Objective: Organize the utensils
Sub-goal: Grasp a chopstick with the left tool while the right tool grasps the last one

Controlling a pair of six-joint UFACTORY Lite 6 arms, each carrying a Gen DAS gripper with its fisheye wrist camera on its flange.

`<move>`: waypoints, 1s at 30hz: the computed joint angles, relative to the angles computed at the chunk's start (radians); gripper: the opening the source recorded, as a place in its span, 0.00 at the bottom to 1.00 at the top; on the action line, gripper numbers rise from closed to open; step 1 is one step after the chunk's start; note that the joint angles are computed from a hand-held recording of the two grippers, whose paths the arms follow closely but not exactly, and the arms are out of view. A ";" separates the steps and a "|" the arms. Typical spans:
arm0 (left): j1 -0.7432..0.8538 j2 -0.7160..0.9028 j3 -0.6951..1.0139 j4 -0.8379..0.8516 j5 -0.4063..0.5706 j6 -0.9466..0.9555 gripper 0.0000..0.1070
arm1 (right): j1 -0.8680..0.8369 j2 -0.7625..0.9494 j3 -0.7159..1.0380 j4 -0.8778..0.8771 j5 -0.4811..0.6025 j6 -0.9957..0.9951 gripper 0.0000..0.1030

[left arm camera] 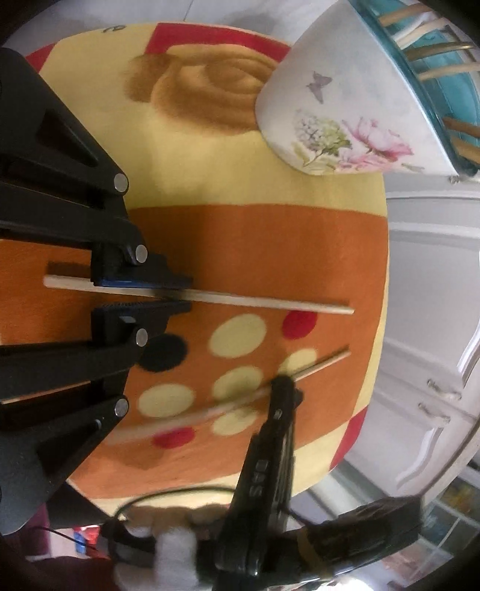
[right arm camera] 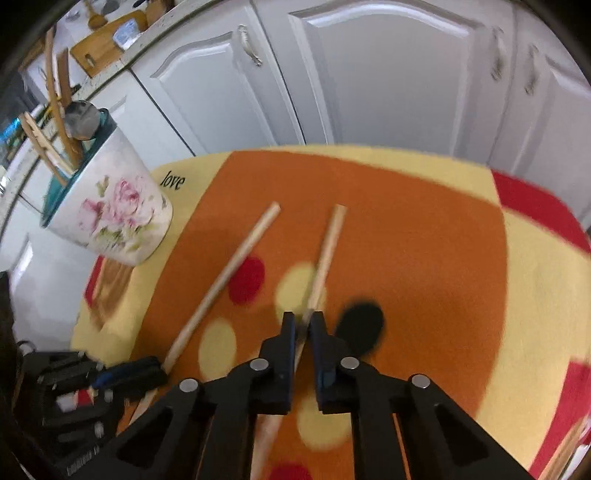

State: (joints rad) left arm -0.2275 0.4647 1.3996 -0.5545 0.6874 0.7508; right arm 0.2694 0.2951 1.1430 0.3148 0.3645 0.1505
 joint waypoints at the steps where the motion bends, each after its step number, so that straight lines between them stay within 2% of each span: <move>1: 0.007 -0.012 -0.012 -0.001 0.007 0.016 0.04 | -0.009 -0.048 -0.057 0.035 0.001 -0.036 0.06; 6: 0.037 -0.065 -0.087 0.005 0.028 0.093 0.04 | -0.076 -0.312 -0.351 0.204 0.017 -0.206 0.05; 10: 0.056 -0.090 -0.108 0.010 0.035 0.103 0.04 | -0.095 -0.438 -0.461 0.249 0.036 -0.239 0.06; 11: 0.056 -0.098 -0.108 0.014 0.028 0.095 0.04 | -0.091 -0.455 -0.471 0.227 0.038 -0.211 0.09; 12: 0.057 -0.103 -0.105 0.017 0.024 0.090 0.04 | -0.082 -0.462 -0.469 0.190 0.036 -0.165 0.12; 14: 0.050 -0.104 -0.086 0.016 0.024 0.084 0.04 | -0.076 -0.454 -0.455 0.157 0.028 -0.129 0.32; 18: 0.022 -0.085 -0.040 0.034 0.009 0.043 0.08 | -0.067 -0.430 -0.417 0.087 0.016 -0.054 0.33; 23: -0.030 0.027 0.113 0.069 0.009 -0.074 0.27 | -0.061 -0.379 -0.359 -0.017 0.015 0.041 0.33; 26: -0.076 0.105 0.224 0.118 -0.010 -0.162 0.28 | -0.060 -0.328 -0.311 -0.060 0.004 0.079 0.33; 30: -0.128 0.242 0.410 0.194 0.002 -0.281 0.28 | -0.071 -0.255 -0.245 -0.023 -0.022 0.040 0.33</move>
